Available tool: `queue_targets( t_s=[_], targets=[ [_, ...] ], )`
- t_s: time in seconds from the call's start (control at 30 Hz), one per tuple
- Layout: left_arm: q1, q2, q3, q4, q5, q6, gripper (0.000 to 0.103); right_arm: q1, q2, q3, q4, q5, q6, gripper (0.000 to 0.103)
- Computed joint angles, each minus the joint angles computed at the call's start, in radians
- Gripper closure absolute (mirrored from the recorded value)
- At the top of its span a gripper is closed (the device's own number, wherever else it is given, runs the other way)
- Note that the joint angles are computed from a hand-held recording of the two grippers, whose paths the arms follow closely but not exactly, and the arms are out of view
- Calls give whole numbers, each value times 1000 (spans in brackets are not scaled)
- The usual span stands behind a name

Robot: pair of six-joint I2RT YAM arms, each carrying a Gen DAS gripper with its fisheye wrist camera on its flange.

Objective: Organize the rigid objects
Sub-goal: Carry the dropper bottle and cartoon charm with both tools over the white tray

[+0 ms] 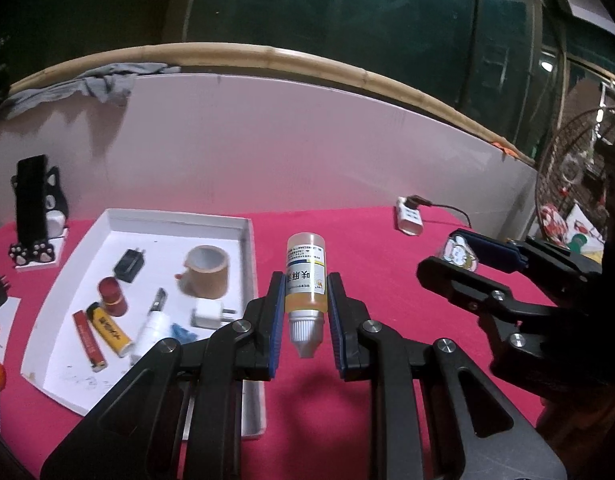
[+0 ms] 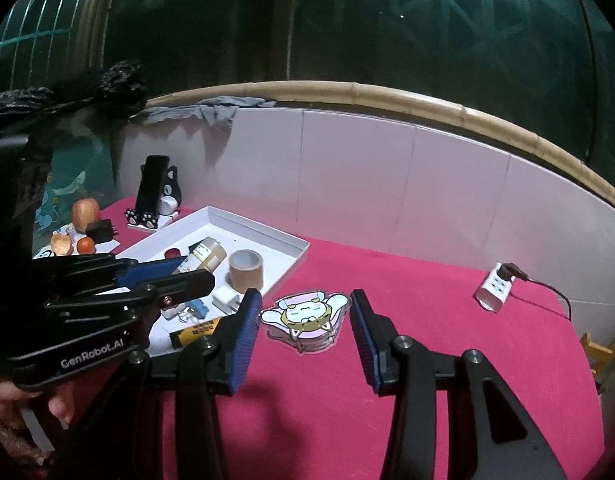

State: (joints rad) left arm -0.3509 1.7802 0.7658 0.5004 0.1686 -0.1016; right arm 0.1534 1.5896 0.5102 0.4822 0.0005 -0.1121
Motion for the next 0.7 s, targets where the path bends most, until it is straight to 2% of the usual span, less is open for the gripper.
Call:
queue_targets(
  t_s=[0.7],
  targets=[
    [220,6,-57,63,77,-5,83,168,141,174,-56,62,12,58]
  ],
)
